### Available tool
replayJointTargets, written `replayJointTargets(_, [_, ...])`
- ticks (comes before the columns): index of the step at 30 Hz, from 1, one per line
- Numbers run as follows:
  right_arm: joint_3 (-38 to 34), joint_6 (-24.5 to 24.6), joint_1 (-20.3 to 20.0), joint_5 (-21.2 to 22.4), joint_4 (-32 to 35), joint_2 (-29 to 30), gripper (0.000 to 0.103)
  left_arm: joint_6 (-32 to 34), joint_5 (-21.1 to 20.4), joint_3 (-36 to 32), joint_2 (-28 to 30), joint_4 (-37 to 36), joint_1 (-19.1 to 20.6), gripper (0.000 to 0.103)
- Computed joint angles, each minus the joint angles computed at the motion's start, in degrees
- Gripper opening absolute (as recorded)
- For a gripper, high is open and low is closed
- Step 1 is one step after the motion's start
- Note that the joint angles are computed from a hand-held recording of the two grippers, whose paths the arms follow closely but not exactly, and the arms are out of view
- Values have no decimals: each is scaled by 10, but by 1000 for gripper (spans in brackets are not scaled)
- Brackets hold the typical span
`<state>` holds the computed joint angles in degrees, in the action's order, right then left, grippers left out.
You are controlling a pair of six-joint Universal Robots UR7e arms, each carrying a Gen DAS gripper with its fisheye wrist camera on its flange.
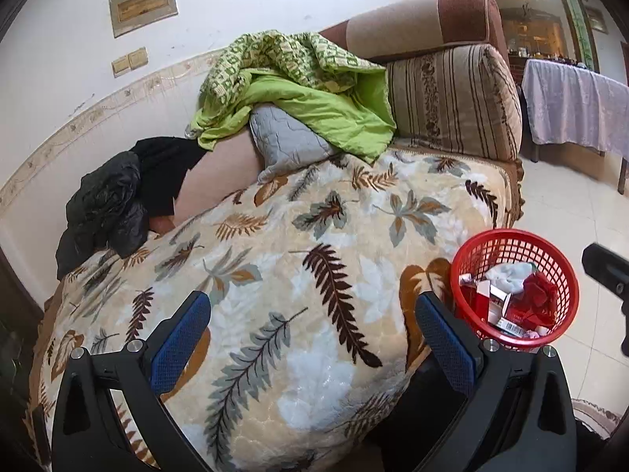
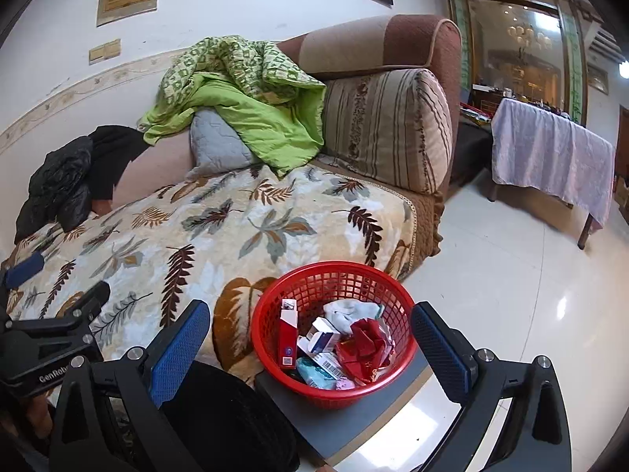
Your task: Collect trash
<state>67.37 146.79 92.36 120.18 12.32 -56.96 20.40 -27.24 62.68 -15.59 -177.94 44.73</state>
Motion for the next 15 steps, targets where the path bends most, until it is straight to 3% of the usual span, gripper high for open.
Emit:
replayJointTargets(5, [-16,3,0,19,8,12,103,-46,-2,-1,-2,57,3,103])
replayJointTargets(15, [-34,15,1,55,20,25,103,-65,-6,7,-5,69,3,103])
